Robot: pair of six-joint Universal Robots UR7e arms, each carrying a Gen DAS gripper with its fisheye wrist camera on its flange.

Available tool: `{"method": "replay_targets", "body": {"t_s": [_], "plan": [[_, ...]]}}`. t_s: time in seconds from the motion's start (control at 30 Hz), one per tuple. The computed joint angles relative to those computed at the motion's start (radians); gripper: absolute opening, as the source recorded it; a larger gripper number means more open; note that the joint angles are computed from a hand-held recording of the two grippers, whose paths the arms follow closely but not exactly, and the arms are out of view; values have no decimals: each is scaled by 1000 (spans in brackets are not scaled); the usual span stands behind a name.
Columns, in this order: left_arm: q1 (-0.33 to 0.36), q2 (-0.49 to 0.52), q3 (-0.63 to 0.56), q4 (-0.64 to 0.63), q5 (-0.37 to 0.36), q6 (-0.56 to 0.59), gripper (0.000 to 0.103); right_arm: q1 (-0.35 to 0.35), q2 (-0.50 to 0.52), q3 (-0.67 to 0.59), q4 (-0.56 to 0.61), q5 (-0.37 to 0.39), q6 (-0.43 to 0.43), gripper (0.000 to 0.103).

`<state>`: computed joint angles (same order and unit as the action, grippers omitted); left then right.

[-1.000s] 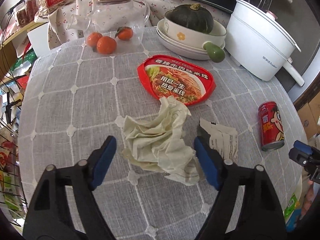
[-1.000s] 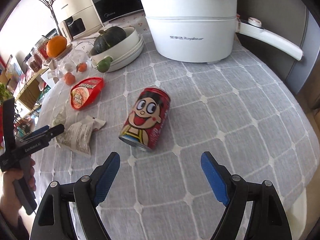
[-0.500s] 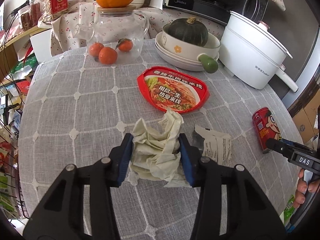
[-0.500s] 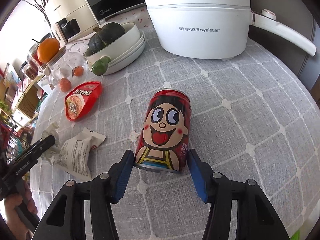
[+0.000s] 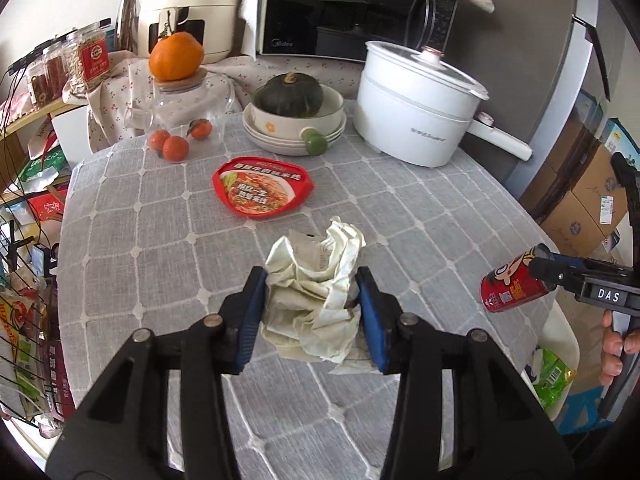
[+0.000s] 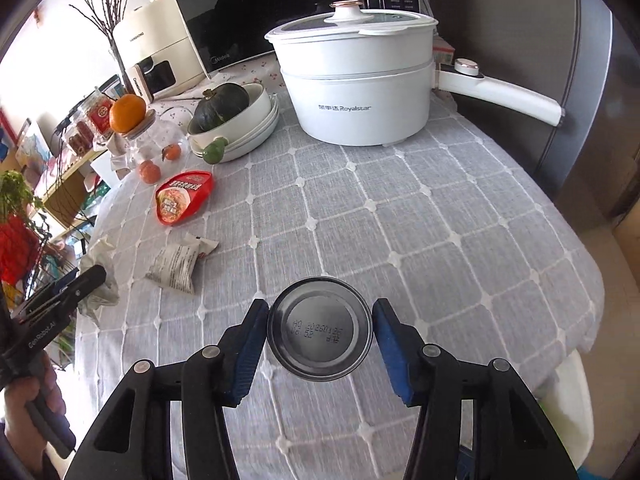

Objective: Collect trash
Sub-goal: 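Carry the tissue and red can over the white bin and release both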

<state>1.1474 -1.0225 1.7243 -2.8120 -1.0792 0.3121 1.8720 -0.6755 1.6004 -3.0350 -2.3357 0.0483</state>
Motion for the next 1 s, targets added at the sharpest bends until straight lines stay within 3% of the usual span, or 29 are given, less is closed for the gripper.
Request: {"method": "replay_targets", "body": {"t_s": [0.23,0.5,0.73,1.0], "plan": [[-75,-76,137,-25,-29,-14,47,26,-119,165,-43,-31,51,54],[-121,-123,249,-11,-122,-102,47,53,-242,337,-103,-90,85,54],[-166,-131,336,-44,-179,-115,47,53,-336,490,-212,-117,80,54],[-219,-76,376,-61,-219,-98,47,15,-457,612,-222,-99,126,54]]}}
